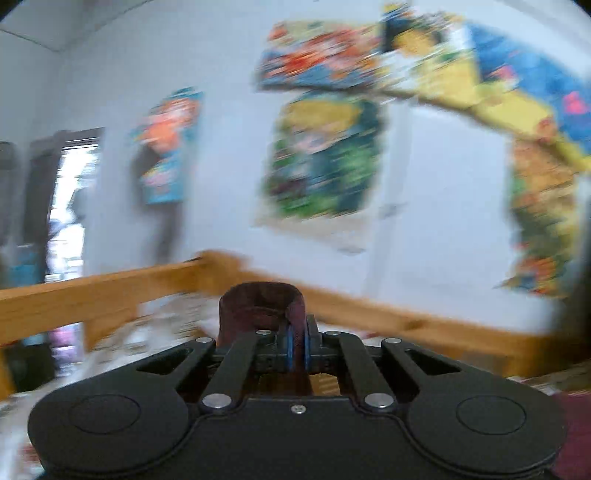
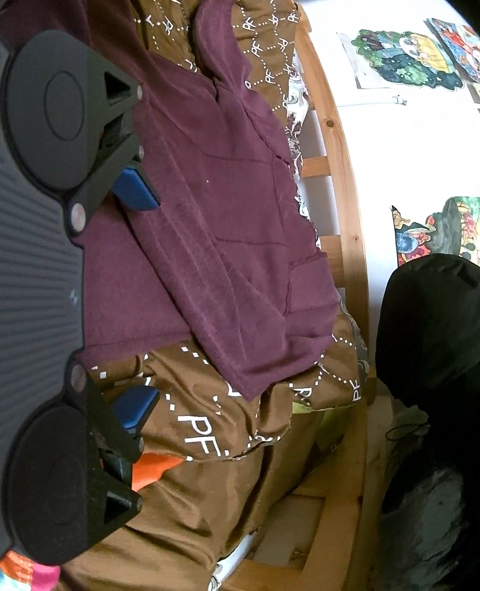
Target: Fold small clothes
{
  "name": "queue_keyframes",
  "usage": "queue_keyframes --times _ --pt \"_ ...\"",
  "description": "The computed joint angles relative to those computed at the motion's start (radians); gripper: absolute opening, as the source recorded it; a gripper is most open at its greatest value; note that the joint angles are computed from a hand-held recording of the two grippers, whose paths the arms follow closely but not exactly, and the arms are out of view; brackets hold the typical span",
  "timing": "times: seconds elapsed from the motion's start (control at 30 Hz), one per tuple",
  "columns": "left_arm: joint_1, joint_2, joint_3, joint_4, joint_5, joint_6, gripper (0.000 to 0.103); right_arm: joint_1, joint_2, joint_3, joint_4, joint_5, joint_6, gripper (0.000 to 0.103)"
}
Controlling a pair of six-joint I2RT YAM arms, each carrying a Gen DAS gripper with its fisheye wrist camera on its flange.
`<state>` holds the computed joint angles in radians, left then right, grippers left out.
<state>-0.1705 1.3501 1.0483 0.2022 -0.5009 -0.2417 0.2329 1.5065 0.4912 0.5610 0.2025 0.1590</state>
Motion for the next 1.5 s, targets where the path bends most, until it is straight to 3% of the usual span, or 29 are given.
queue_keyframes --times 0.2,0.57,0.77,1.0,1.27,1.43,1.5 --pt "-0.127 0.082 0.096 0.043 0.172 0.058 0.005 -0.015 0.001 -0.003 0.010 -0.023 0.008 0.103" --pt "-0.308 0.310 0.211 0.054 0.385 0.010 0.005 -0.046 -0.006 -0.022 0.053 -0.024 0.040 0.103" --pt "-0.419 0.415 0.197 0.051 0.409 -0.065 0.005 -0.081 -0.005 -0.042 0.117 -0.006 0.013 0.103" --pt "-0.497 0.514 0.202 0.035 0.405 -0.044 0.005 -0.156 -0.017 -0.043 0.141 0.004 0.020 0.103" --pt "-0.516 0.597 0.291 -0.135 0.421 -0.046 0.008 -0.191 -0.012 -0.036 0.134 -0.020 0.039 0.103" --pt "-0.505 0.619 0.307 -0.203 0.496 -0.086 0.020 -0.187 -0.008 -0.034 0.130 -0.024 0.035 0.103" --pt "-0.499 0.610 0.289 -0.198 0.523 -0.091 0.034 -0.189 -0.008 -0.034 0.129 -0.027 0.036 0.103"
